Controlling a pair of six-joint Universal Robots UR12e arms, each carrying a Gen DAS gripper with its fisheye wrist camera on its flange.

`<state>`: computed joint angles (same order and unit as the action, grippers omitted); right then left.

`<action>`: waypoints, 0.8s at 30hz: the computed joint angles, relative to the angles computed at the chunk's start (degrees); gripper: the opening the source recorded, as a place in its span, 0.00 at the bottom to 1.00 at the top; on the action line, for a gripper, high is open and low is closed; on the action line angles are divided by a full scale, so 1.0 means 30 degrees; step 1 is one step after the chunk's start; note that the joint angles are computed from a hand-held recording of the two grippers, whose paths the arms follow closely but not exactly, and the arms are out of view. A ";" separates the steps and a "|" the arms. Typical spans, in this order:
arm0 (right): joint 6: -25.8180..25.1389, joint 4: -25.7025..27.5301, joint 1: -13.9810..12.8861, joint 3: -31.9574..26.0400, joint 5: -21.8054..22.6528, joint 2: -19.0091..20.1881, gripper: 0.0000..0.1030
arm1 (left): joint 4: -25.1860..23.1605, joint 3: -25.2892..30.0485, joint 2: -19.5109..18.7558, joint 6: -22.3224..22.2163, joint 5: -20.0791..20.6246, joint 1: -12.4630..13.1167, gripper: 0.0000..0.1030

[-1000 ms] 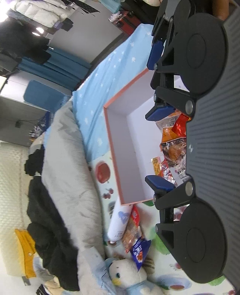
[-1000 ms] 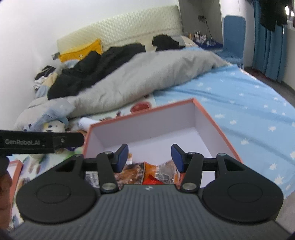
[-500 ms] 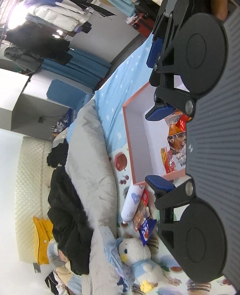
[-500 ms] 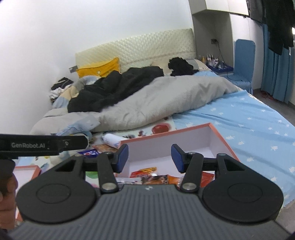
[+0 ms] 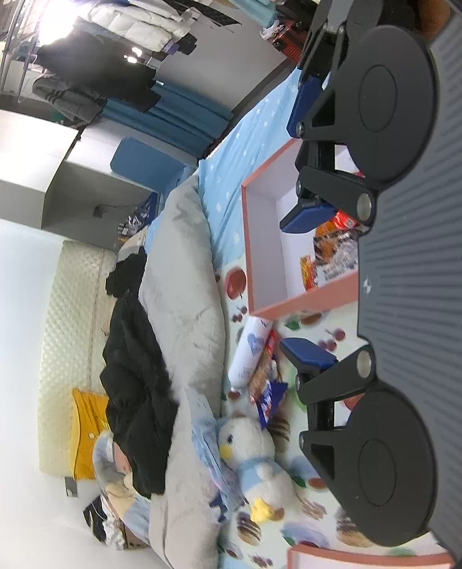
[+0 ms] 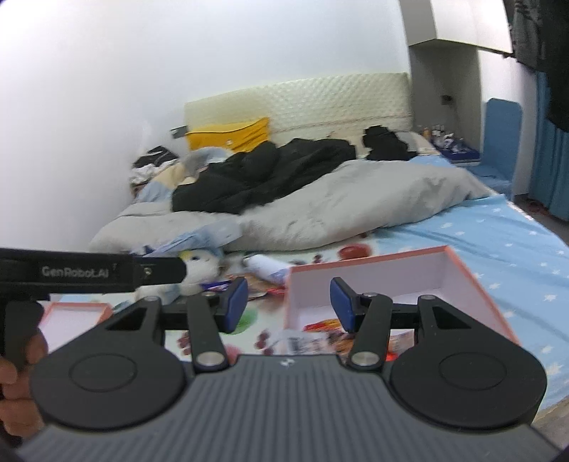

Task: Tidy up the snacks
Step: 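Withdraw both open tools from the pink box toward the snack pile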

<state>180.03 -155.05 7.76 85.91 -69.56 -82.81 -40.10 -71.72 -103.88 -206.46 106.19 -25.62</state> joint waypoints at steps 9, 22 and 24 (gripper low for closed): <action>-0.0028 -0.0341 0.0391 0.1093 0.0395 -0.0492 0.52 | 0.0083 -0.2442 0.1845 -0.1209 0.1534 0.0039 0.68; -0.1424 -0.0192 0.1024 0.2165 0.0309 -0.0902 0.52 | -0.1114 -0.5273 0.3627 -0.3840 0.1414 0.0269 0.68; -0.1633 -0.0060 0.1111 0.2205 0.0253 -0.0914 0.52 | -0.1193 -0.5405 0.3669 -0.3940 0.1272 0.0351 0.68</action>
<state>175.13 -155.23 11.10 92.53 -68.80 -85.55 -43.68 -87.94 -92.87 -218.28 110.01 -24.57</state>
